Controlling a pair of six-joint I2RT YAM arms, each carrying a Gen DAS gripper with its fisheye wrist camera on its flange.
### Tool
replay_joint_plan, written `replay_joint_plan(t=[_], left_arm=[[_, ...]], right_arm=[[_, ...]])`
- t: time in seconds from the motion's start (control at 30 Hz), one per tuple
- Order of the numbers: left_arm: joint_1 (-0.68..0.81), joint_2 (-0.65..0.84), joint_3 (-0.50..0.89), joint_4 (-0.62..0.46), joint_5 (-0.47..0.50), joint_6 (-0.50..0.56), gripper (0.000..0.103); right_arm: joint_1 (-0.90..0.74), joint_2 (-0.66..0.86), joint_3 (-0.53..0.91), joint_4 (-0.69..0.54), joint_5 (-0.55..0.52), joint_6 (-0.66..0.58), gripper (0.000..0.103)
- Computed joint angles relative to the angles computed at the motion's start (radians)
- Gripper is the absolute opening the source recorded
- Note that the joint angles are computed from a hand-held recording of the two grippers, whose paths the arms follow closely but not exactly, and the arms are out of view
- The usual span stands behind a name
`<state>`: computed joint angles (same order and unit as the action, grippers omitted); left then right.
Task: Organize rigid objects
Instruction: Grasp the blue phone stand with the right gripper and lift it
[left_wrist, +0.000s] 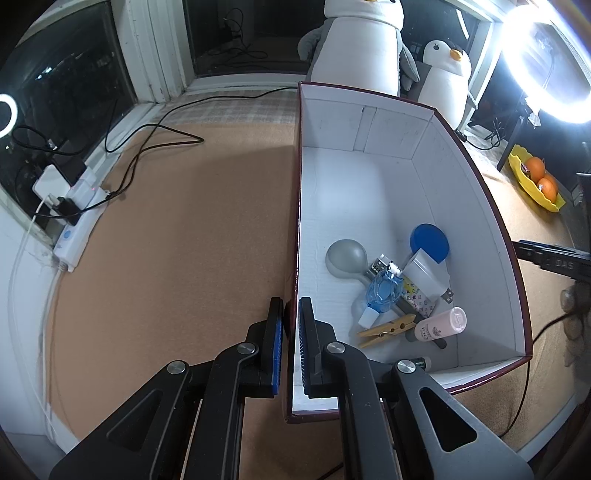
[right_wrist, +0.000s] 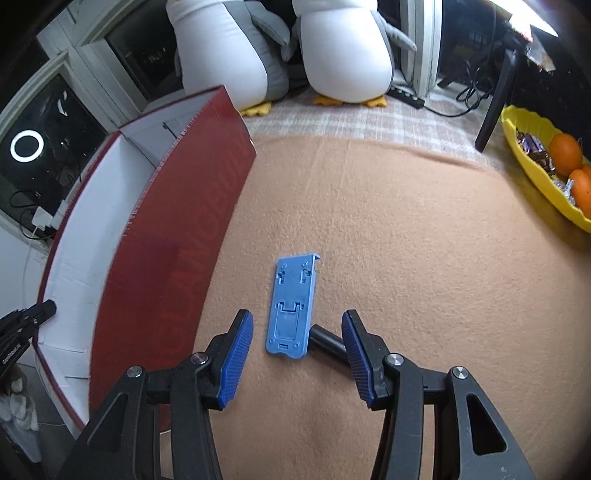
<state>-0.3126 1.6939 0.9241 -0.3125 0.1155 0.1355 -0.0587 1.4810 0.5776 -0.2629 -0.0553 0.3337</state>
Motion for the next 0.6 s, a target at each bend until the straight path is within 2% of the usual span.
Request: replay_joint_plan(t=[0.37,0.43,0.57,0.6], left_arm=[[-0.009,0.003,0.004,-0.003,-0.014,-0.009,0.006],[-0.010,0.005,0.005,-0.004,-0.016,-0.011,0.006],[-0.010,0.009,0.007,-0.007,-0.017,-0.015,0.006],[-0.012,0.009,0.007,-0.006,-0.018,-0.017,0.006]], right_arm=[[0.010,0.234,0.086,0.069,-0.001,-0.003,0.039],[0.018,0.262,0.109,0.062,0.008,-0.013,0.032],[0.036,0.283,0.140,0.047,0.049,-0.026,0.028],[0.032,0.282,0.143,0.045,0.047,-0.033,0.024]])
